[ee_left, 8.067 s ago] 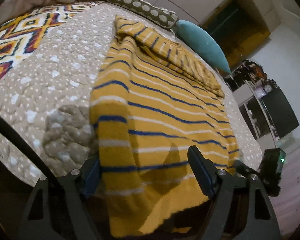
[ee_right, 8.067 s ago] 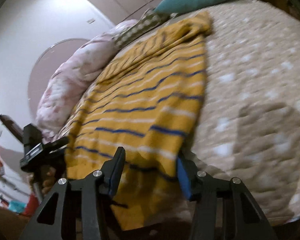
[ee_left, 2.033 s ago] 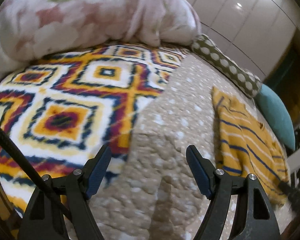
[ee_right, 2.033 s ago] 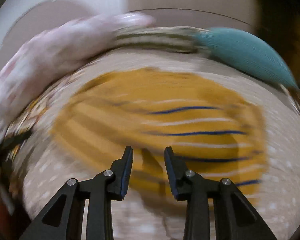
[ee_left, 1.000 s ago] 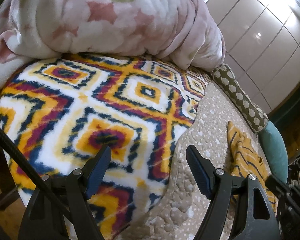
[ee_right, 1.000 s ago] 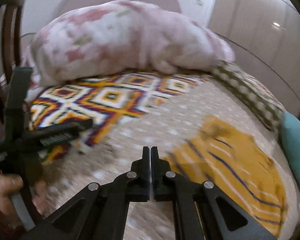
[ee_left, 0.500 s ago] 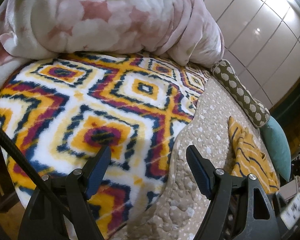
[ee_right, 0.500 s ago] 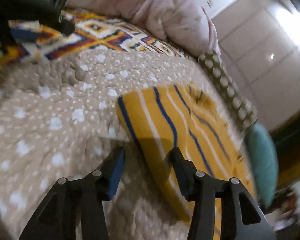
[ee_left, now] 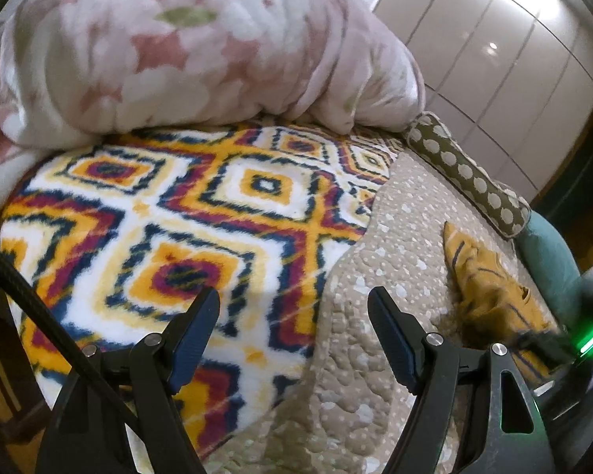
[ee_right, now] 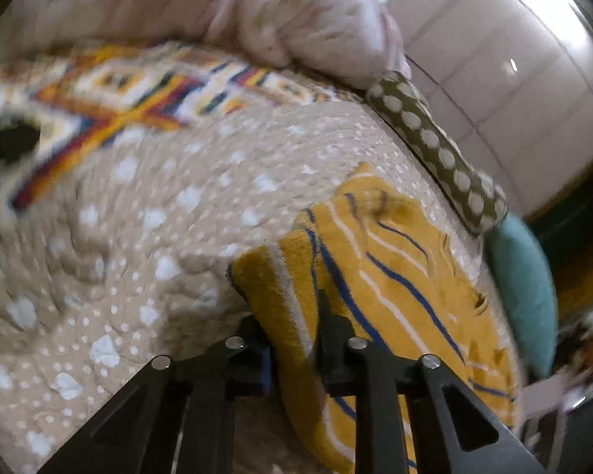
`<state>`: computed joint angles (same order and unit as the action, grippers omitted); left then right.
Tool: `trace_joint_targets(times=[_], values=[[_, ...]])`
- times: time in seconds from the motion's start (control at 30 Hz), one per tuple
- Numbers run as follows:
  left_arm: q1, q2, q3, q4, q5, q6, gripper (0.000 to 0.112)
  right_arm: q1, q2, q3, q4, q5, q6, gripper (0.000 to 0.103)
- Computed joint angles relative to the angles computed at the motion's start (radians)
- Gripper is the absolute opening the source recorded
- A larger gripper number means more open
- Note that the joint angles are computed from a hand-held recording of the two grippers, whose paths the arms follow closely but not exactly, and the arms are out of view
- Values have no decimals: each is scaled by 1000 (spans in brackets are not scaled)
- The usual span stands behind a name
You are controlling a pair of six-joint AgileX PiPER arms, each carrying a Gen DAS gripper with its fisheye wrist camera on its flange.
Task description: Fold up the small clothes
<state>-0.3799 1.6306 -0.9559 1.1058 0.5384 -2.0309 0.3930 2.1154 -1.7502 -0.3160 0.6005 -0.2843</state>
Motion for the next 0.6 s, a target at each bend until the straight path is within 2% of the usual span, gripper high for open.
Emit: trace_joint_targets(times=[0.13, 0.2, 0.3, 0.37, 0.5, 0.6], values=[[-39, 20, -27, 19, 30, 15, 76, -172, -64, -111, 371, 77, -153, 16], [-64, 37, -49, 22, 48, 35, 76, -332, -76, -199, 571, 164, -199, 15], [-97, 60, -81, 26, 69, 68, 76, -586, -57, -283, 792, 270, -214, 15], [-124, 76, -101, 40, 79, 78, 76, -735, 7, -344, 852, 334, -172, 15], [-194, 120, -168, 34, 120, 135, 76, -885, 188, -493, 876, 496, -83, 14], [-239, 157, -257, -58, 138, 288, 76, -934, 179, -390, 1000, 483, -179, 14]])
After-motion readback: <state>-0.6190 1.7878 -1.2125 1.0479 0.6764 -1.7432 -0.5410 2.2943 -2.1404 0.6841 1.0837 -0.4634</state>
